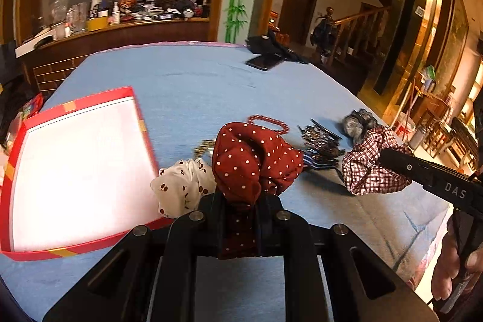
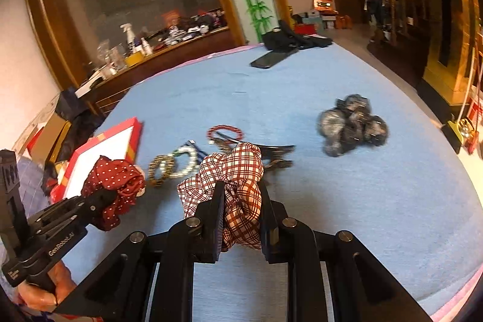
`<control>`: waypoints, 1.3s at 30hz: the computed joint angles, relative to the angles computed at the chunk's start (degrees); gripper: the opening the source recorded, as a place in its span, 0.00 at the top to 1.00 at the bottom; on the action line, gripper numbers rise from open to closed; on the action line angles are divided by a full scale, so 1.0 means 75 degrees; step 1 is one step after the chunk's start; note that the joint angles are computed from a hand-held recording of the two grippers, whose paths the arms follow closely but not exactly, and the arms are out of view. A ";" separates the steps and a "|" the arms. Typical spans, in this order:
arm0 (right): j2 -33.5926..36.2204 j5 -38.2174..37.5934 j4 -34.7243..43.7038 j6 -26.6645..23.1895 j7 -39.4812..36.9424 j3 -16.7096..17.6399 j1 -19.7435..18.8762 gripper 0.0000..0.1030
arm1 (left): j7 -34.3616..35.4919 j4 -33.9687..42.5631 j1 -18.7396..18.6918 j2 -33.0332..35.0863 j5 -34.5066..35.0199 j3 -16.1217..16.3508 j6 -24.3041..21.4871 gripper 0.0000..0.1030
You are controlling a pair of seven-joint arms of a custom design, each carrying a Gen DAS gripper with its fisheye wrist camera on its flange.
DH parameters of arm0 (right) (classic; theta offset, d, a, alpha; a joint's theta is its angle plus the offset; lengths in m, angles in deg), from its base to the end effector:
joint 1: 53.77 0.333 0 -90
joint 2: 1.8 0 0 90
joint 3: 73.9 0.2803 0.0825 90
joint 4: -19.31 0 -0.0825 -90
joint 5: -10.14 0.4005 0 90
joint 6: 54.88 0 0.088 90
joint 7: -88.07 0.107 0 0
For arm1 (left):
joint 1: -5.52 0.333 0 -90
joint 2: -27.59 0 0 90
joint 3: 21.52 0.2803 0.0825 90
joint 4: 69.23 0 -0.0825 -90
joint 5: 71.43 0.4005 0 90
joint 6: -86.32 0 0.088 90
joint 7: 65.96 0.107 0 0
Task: Organize jewelry
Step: 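Carry both scrunchies into the red-rimmed tray and open both tools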
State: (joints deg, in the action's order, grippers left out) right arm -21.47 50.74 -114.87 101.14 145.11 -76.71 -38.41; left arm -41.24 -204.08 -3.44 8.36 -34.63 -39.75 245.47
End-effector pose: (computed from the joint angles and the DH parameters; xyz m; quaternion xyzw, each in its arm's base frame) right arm 0.5084 0.0872 0.5031 -0.7164 0.5609 -0.1271 0.3950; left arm 0.4463 -0.2677 0.4894 -0.6789 0.6020 -0.3358 0.2528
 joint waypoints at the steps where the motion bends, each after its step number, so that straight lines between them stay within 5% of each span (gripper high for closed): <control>1: 0.0012 -0.0026 0.0025 0.0014 -0.0003 0.0038 0.0025 0.80 | -0.0086 -0.0086 0.0050 -0.0114 0.0055 -0.0007 -0.0027 0.86; 11: 0.0457 -0.0466 0.0675 -0.0151 0.0146 0.0498 0.0427 0.80 | -0.0916 -0.0840 0.0680 -0.1245 0.0613 -0.0052 -0.0529 0.86; 22: 0.1815 -0.0978 0.2412 -0.0708 0.0562 0.1055 0.0844 0.79 | -0.0771 -0.1187 0.1535 -0.1775 0.0762 0.0321 -0.0685 0.86; 39: 0.5368 -0.2799 0.6746 -0.1668 0.2567 0.1479 0.1419 0.79 | -0.0201 0.0298 0.2405 0.0181 0.0456 0.1254 -0.1156 0.86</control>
State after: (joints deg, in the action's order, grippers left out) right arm 18.78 29.74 -64.27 88.63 164.37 -65.62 -27.77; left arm -42.75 -201.85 14.59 9.71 -31.21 -30.34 236.80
